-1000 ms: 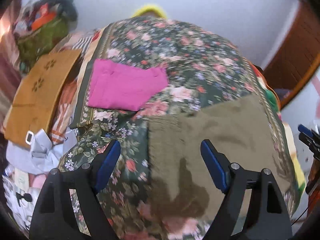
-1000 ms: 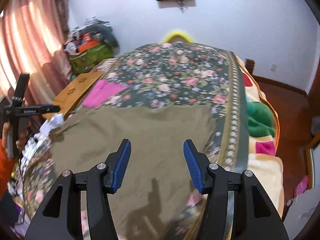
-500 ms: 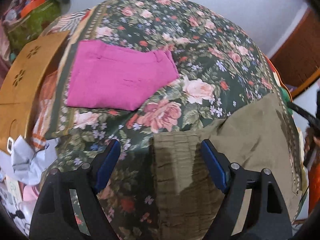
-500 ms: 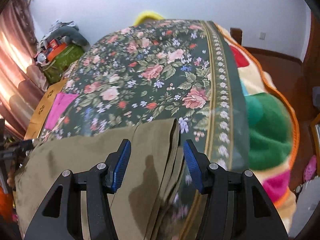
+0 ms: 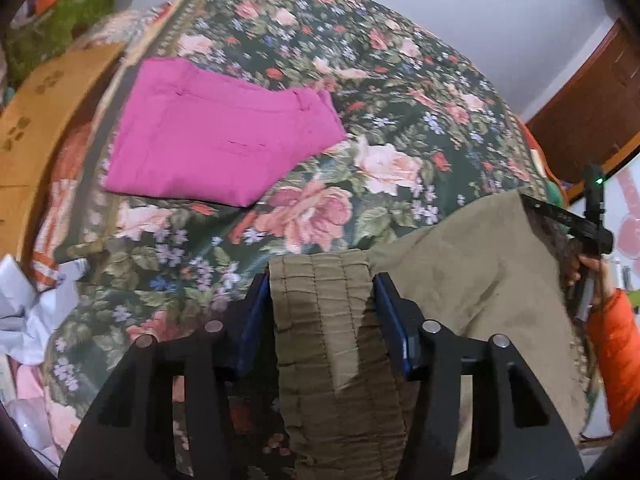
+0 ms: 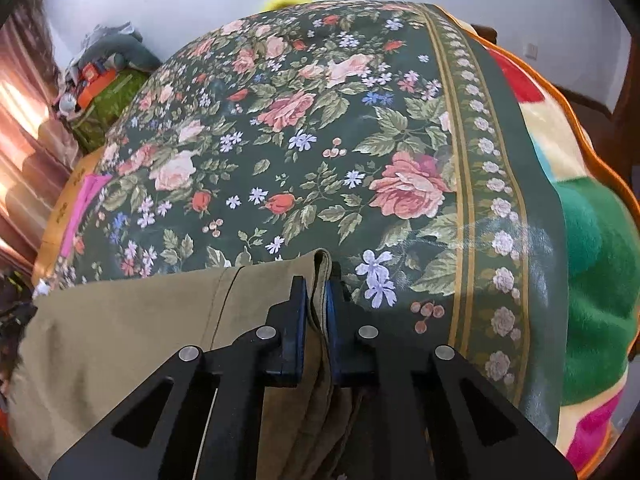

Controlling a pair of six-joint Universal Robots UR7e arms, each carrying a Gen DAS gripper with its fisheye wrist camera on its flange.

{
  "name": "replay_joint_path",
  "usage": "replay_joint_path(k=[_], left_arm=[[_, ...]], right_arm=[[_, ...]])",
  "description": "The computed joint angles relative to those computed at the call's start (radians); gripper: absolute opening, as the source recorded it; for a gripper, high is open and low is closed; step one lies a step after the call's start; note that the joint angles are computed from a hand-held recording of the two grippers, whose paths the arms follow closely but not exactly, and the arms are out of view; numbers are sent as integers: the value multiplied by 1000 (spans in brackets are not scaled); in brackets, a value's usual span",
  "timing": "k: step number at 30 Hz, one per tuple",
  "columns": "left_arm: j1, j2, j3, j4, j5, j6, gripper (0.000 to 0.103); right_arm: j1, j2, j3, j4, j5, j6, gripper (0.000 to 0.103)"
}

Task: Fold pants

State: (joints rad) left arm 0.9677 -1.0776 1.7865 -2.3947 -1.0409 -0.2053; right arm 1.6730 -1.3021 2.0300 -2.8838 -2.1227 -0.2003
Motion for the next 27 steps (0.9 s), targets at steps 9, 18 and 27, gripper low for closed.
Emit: replay_joint_path(k=[9,18,27], left_arm=[[-56,-5,39,3,150,-6,54],[-131,-69,58,59,148,14,60],[-164,-67,65,110,58,1,79]], right_arm=[[50,55,-23,-26,-136,-44,9],[169,-44,28,8,-99,15,23],[295,-29,62,98,-1,57,54]])
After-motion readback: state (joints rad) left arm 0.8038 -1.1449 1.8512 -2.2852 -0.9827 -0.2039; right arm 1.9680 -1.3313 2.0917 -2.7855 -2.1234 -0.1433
